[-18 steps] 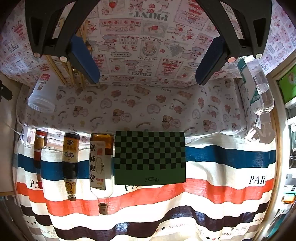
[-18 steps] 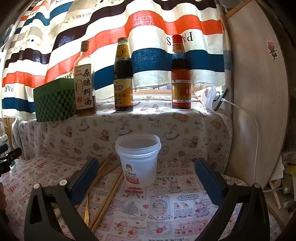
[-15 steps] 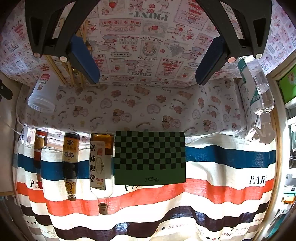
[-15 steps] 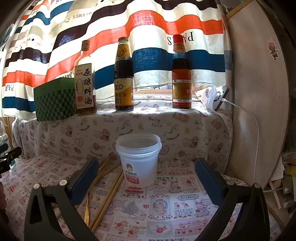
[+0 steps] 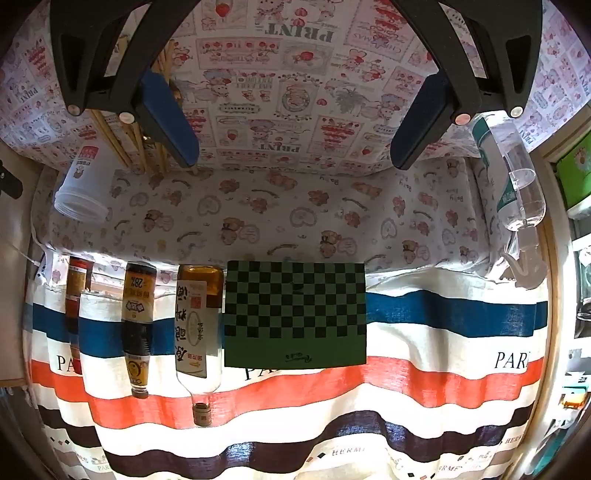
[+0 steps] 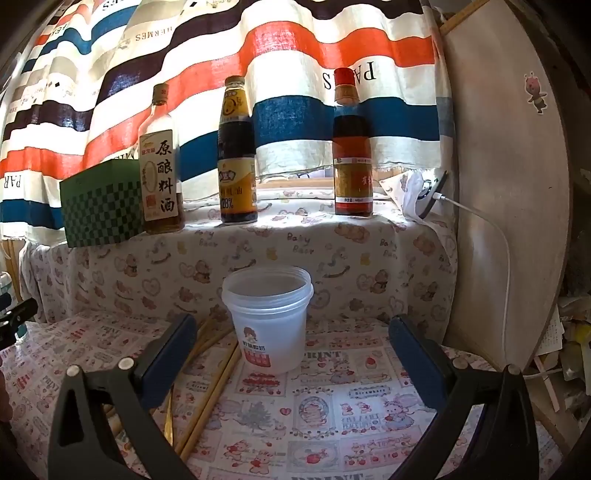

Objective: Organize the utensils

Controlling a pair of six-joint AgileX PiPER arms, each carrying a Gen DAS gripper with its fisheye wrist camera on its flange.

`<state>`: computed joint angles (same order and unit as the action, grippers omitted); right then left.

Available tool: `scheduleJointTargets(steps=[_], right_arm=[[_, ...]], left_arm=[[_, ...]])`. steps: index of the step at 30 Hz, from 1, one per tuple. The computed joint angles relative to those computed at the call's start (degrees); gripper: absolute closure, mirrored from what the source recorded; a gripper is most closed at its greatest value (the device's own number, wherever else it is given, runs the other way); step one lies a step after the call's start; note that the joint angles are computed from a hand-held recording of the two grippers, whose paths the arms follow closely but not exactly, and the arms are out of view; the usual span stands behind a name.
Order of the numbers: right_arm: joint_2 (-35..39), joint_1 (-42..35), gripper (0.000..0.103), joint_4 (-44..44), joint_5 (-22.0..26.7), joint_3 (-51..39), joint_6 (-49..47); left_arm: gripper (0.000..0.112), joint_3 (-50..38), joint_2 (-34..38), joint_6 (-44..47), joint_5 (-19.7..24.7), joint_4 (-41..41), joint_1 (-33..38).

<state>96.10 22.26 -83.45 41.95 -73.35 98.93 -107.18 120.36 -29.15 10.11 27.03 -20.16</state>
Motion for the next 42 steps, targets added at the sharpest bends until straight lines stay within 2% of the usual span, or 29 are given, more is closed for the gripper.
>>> scheduleJointTargets(steps=[8, 42], right_arm=[[0.21, 0.11, 0.0, 0.84, -0.28, -0.38, -1.43], [0.55, -0.4, 0.0, 2.21, -1.22, -0.95, -2.96]], left_arm=[[0.009, -0.27, 0.2, 2.6, -0.04, -1.42, -0.33], [0.009, -0.19, 0.07, 3.62, -0.03, -2.63, -0.26]])
